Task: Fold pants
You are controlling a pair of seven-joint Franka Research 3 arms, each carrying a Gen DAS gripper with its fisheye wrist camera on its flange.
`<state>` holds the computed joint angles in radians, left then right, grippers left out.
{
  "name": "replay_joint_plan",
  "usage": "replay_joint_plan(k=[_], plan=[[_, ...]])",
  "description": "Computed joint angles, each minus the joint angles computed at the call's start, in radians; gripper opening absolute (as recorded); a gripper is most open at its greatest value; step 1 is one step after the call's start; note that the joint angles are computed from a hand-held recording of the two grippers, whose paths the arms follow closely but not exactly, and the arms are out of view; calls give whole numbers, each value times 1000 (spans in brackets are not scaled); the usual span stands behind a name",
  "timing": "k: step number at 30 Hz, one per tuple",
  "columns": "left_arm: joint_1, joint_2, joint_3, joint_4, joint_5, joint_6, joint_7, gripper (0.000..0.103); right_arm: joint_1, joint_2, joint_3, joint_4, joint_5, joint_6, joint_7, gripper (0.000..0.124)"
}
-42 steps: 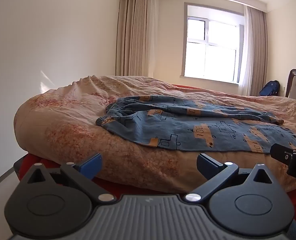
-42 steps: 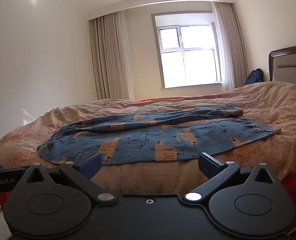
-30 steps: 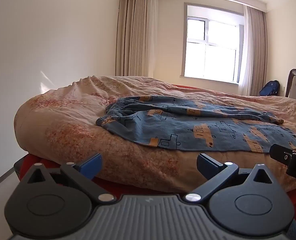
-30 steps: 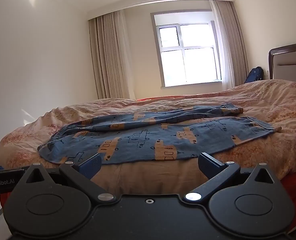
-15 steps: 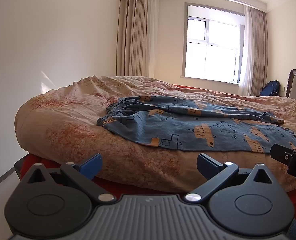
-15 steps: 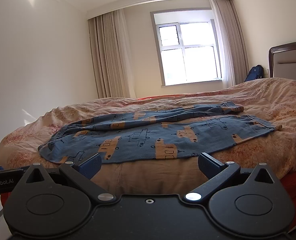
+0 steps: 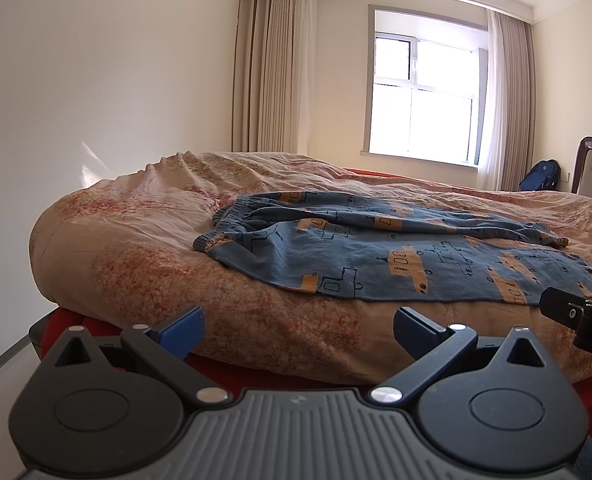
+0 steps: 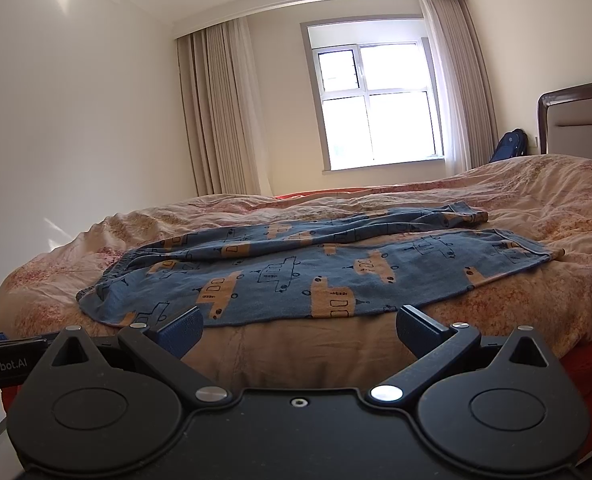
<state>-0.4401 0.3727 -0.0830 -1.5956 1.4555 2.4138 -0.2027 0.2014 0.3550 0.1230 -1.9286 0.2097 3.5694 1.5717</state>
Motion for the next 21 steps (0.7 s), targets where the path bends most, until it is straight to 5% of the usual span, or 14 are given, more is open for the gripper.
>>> replay_joint_plan(k=[21], plan=[[14,-9,-6,-19,9,6,-7,103,1,-1,-1,0,2,-2,-1,103]])
